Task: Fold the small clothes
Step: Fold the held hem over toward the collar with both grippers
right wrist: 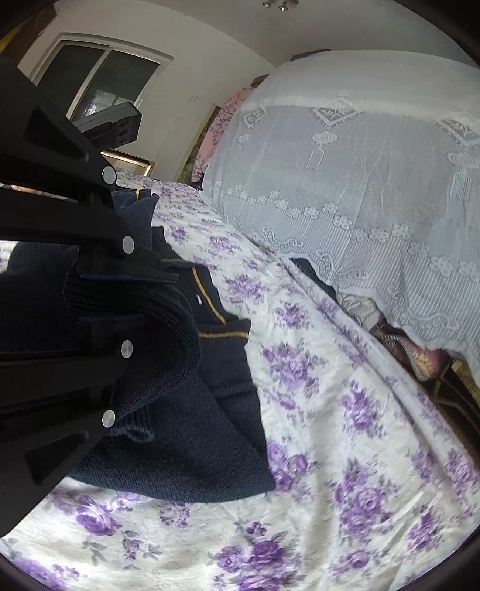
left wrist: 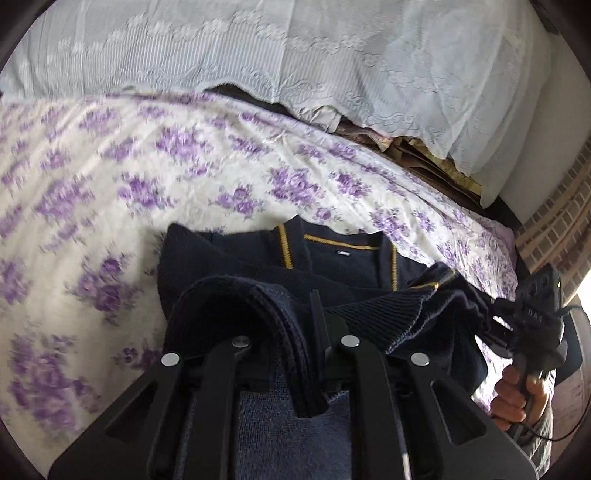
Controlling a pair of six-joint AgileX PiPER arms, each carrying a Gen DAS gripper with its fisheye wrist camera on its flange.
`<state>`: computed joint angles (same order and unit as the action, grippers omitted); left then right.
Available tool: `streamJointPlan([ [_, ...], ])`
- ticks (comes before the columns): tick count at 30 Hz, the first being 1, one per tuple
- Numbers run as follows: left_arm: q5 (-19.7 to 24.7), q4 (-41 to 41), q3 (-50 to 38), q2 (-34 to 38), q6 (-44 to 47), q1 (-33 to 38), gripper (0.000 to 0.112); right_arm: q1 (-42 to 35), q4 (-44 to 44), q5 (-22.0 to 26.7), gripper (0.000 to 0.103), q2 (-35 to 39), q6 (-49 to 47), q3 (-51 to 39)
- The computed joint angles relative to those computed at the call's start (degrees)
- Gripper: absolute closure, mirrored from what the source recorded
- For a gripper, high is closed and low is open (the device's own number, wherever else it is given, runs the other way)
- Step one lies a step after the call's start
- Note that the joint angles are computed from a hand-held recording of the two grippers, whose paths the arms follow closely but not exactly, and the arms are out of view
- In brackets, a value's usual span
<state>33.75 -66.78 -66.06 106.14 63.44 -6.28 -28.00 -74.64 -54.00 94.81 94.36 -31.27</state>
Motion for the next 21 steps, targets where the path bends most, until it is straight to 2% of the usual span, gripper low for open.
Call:
streamJointPlan([
  [5,0.19,-4.94,-1.76,5.59,3.63,0.20,0.096,-1.09,0.85,-0.89,0.089,2.80,-1.56,-0.48],
  [10,-1.37,-7.27,-1.64,5.47,6.50,-0.49,0.096,0.29,2.11,1.42,0.089,2.64,-2.80,-1.12],
  [14,-0.97,-12.04,-0.65,4.82,10.45,0.34,0.096,-0.72,1.20,-0.64,0.088,3.52,-3.28,-1.23],
  [16,-0.74,-16.98,1.29,3.29,15.10,1.07,0.096,-1.70,0.95,-2.43,0.078,3.82,-3.56,-1.00],
  [17,0.15,-19.26,2.20,2.42,17.09,1.72,0.091,-2.78,1.82,-4.29,0.061,3.89,-4.51,-0.18],
  [18,1.33,-21.34,3.02,1.78,18.89,2.39,0.084,-3.56,2.89,-5.43,0.053,3.50,-5.48,0.71],
  [19,2.11,-23.40,4.05,0.89,20.74,2.91,0.079,-4.32,3.26,-6.23,0.051,3.00,-6.08,1.34],
  [21,2.37,-27.03,6.03,-0.99,24.39,3.46,0.058,-5.59,3.26,-7.25,0.047,2.01,-6.92,2.23],
])
